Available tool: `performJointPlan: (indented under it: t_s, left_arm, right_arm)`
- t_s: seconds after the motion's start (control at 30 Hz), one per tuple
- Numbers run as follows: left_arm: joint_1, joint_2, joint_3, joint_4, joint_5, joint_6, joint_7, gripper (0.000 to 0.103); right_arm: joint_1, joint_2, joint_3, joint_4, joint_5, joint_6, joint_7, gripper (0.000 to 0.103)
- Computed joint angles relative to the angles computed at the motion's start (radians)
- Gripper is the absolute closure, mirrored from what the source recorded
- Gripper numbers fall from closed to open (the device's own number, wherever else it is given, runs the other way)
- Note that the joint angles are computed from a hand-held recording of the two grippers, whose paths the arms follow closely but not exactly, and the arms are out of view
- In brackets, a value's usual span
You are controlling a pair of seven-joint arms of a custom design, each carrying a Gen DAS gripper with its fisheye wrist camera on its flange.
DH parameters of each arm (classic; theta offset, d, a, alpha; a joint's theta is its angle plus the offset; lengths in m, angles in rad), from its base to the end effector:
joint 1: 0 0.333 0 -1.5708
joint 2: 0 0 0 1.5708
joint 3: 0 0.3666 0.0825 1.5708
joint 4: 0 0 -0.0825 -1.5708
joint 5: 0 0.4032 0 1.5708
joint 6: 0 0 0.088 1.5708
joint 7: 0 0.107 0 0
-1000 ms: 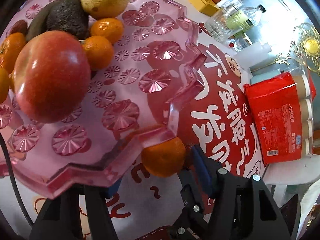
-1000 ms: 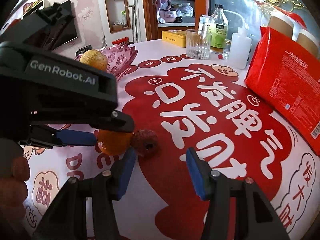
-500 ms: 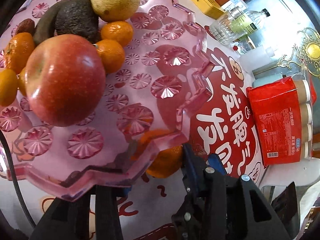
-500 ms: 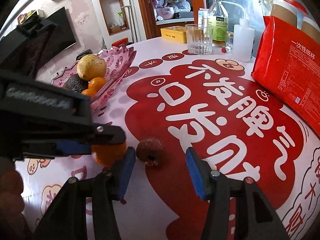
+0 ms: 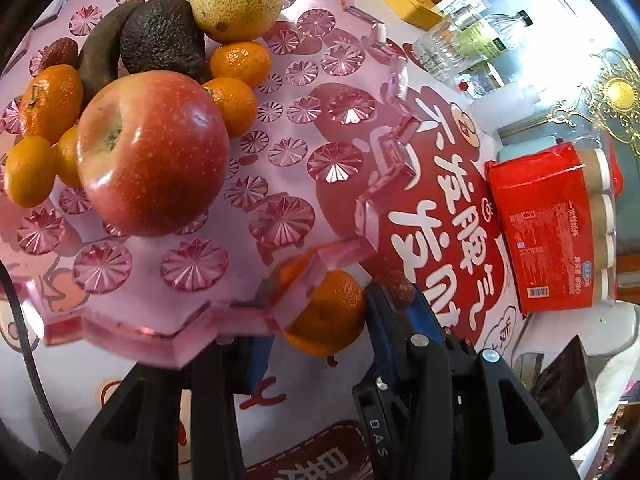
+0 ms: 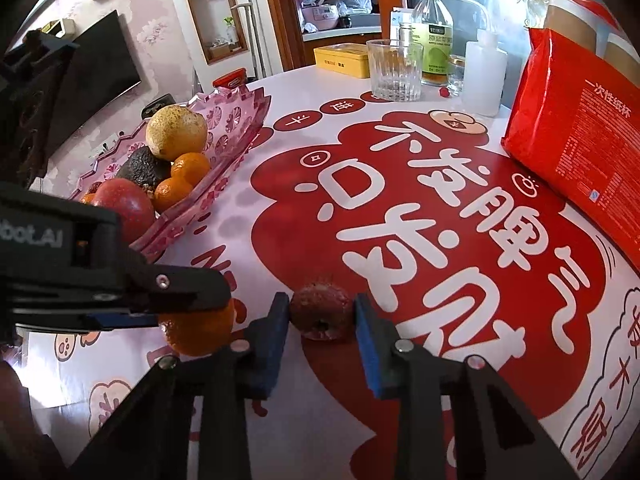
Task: Organize fruits
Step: 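Reach the left gripper to the large mandarin while the right gripper reaches the lychee, then close the left gripper on the mandarin while the right gripper closes on the lychee, then lift and carry the mandarin and lychee into the pink bowl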
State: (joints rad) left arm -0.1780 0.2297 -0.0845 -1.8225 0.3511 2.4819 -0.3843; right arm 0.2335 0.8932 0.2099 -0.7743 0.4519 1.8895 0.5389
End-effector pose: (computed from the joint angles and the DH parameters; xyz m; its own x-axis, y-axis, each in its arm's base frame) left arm 0.6611 -0.1742 0.4973 0.8798 -0.1216 0.4596 -0.0722 -0.9897 -0.1236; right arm 0.7953 0.3148 0.4768 0.9612 -0.2343 -0.1454 -0.2745 -0.7644 -0.5834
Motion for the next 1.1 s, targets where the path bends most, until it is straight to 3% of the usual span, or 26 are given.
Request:
performJointPlan:
  t_s: [0.27,0.77,0.93,1.1]
  left_arm:
    - [0.000,-0.041,-0.018,-0.023,-0.029,0.013,0.033,0.061]
    - [0.008,-0.180,-0.056,-0.092,0.045,0.032,0.043,0.061]
    - [0.038,-0.249,-0.069,-0.141,0.047,0.062,0.098,0.061]
    - [0.073,-0.316,-0.076,-0.204,-0.006,0.135,0.240,0.061]
  right_arm:
    - [-0.034,-0.122,-0.015,-0.177,0.012,0.049,0.024,0.070]
    - [-0.072,-0.430,-0.038,-0.573,0.098,0.215,0.065,0.070]
    - [-0.051,-0.506,-0.051,-0.660,0.114,0.270,0.122,0.070]
    - [-0.022,-0.572,-0.059,-0.732,0.114,0.319,0.186,0.070]
